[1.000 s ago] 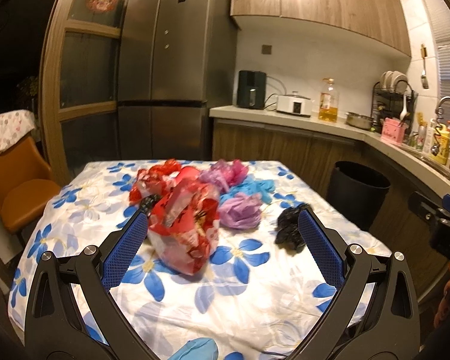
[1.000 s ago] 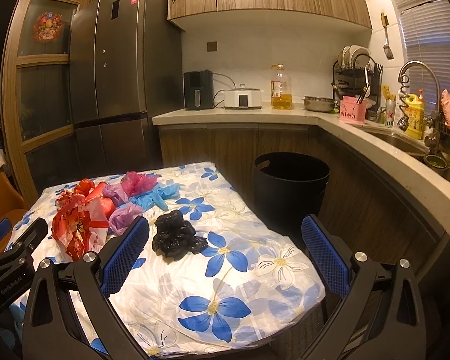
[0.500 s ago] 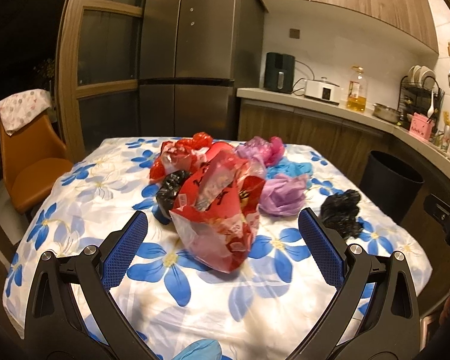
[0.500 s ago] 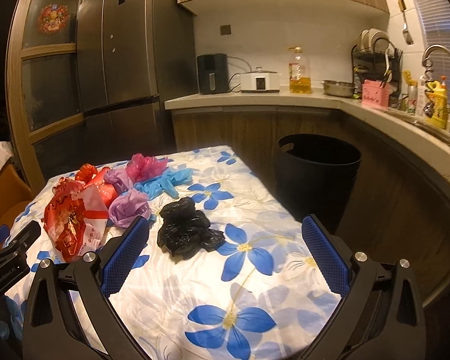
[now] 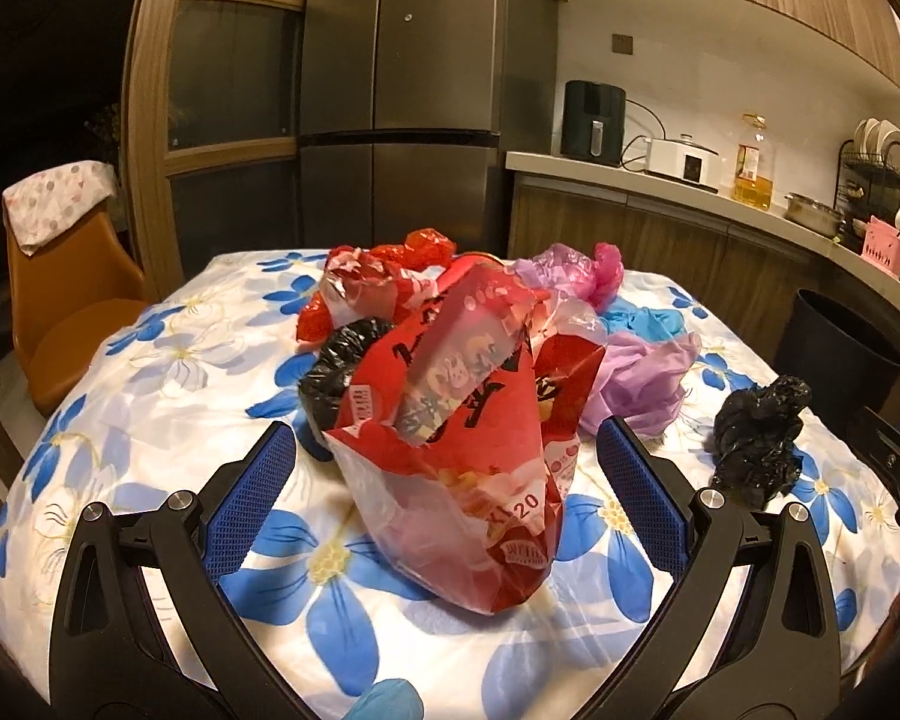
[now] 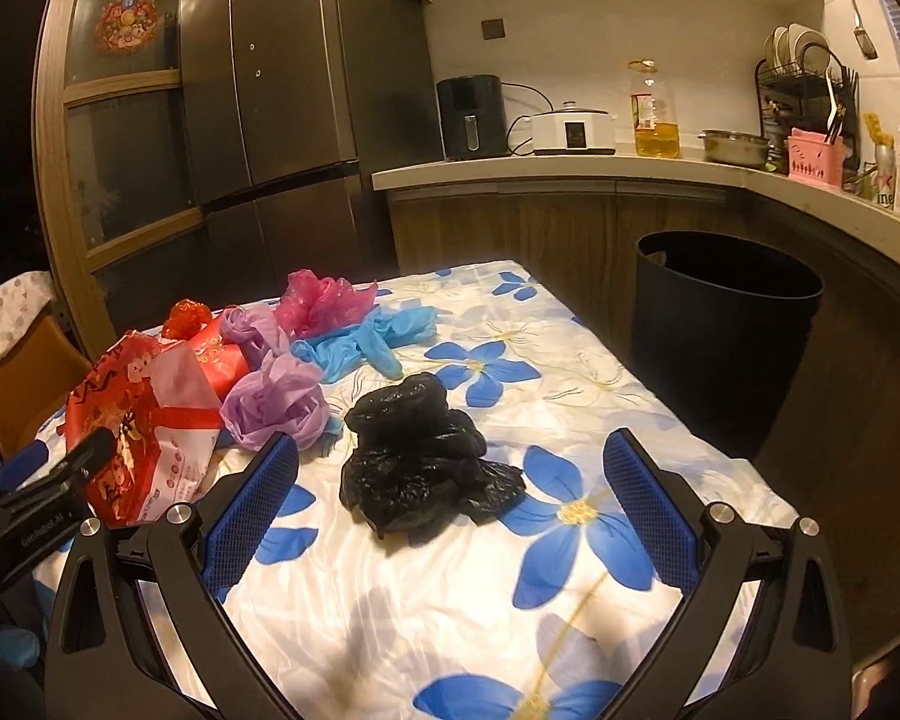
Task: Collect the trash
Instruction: 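Grasp the red printed bag with the left tool while the right tool grasps the black bag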
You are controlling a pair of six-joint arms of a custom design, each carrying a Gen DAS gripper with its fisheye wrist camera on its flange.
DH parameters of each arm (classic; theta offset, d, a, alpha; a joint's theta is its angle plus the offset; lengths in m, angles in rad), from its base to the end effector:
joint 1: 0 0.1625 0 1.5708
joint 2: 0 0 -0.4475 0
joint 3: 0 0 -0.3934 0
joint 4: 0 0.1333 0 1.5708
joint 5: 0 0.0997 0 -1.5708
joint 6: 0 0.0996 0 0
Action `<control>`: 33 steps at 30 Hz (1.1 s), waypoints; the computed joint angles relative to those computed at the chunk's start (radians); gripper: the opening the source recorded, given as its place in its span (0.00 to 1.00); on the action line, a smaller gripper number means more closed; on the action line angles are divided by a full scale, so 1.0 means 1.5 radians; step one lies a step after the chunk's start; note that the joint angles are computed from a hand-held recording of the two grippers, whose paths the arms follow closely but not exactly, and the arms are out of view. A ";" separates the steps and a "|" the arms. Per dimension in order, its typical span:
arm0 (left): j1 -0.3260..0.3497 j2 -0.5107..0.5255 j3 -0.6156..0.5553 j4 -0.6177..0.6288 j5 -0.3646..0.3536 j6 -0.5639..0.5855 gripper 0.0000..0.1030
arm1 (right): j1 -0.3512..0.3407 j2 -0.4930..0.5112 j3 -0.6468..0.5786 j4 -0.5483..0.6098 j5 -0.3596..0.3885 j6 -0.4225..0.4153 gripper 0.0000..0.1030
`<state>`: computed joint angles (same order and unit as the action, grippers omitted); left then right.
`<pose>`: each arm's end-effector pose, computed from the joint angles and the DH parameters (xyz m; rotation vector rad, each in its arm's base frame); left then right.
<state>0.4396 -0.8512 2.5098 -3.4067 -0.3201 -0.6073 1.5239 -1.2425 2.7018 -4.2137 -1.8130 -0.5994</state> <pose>-0.2325 -0.3611 0.0939 0.4178 2.0839 -1.2914 0.0945 -0.3200 0.2510 0.4306 -2.1845 1.3287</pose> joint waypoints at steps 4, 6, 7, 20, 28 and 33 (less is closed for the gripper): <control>0.013 0.012 -0.007 -0.023 -0.009 0.015 0.96 | -0.008 0.021 -0.015 -0.002 0.005 -0.006 0.93; 0.018 0.020 -0.008 -0.049 -0.014 0.029 0.96 | -0.011 0.031 -0.023 0.002 0.003 -0.007 0.91; 0.020 0.024 -0.008 -0.058 -0.016 0.035 0.96 | -0.013 0.035 -0.026 0.004 0.003 -0.008 0.90; 0.038 0.030 0.003 -0.120 -0.089 0.084 0.17 | -0.017 0.070 -0.071 0.045 0.013 -0.008 0.74; 0.005 0.026 0.027 -0.142 -0.078 0.072 0.10 | -0.019 0.089 -0.092 0.092 -0.008 -0.009 0.44; -0.030 0.002 0.050 -0.123 -0.053 0.035 0.08 | -0.025 0.070 -0.078 0.103 0.002 -0.014 0.25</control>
<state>0.3940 -0.8484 2.5850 -3.5905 -0.4000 -0.5546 1.4870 -1.1374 2.5843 -4.0586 -1.8102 -0.6198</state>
